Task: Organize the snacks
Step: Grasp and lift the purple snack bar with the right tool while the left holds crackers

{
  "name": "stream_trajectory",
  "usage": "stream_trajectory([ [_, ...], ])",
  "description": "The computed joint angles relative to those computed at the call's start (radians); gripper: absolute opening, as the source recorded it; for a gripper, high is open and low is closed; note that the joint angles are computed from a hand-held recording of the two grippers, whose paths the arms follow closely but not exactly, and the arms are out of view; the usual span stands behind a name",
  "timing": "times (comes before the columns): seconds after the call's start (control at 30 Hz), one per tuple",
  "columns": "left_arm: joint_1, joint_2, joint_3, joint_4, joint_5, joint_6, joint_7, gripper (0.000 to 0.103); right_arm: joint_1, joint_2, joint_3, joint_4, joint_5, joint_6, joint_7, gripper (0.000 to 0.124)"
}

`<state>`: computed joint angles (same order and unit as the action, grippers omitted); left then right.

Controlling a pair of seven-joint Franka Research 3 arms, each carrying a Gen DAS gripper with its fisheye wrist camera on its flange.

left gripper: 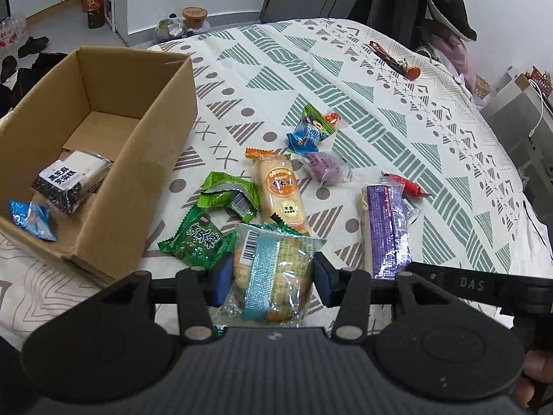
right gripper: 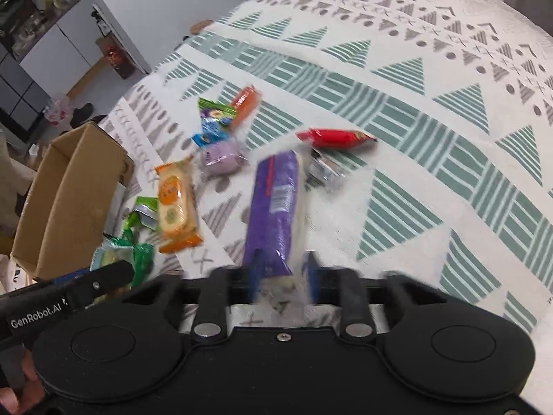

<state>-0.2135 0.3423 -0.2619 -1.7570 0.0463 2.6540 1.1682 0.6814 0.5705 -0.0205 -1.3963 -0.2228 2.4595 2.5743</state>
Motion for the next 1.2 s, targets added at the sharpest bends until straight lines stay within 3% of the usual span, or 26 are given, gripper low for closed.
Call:
stream_trajectory([
  [0.07,0.000,-0.003,0.002,-0.003,0.001,0.002,-0.007,0.048,0.011,0.029,-0.008,0.050,-0.025,-0.025,-0.020,0.057],
  [0.5,0.006,0.016,0.022,0.039,0.031,-0.021,-0.038,0.048,0.038,0.266,-0.026,0.432,-0.009,-0.293,-0.169,0.062],
  [0.57,0.011,0.017,0.022,0.037,0.030,-0.013,-0.038,0.048,0.043,0.303,-0.031,0.489,-0.010,-0.350,-0.192,0.056],
  [0.63,0.013,0.019,0.022,0.037,0.033,-0.018,-0.038,0.048,0.057,0.311,-0.047,0.502,-0.029,-0.372,-0.196,0.041],
  [0.77,0.008,0.024,0.026,0.044,0.048,-0.036,-0.041,0.048,0.048,0.237,-0.040,0.383,-0.024,-0.283,-0.167,0.032],
  [1.2,-0.020,-0.047,0.051,-0.003,0.143,0.000,-0.123,0.048,0.055,0.099,-0.040,0.167,-0.059,-0.010,-0.088,0.031],
])
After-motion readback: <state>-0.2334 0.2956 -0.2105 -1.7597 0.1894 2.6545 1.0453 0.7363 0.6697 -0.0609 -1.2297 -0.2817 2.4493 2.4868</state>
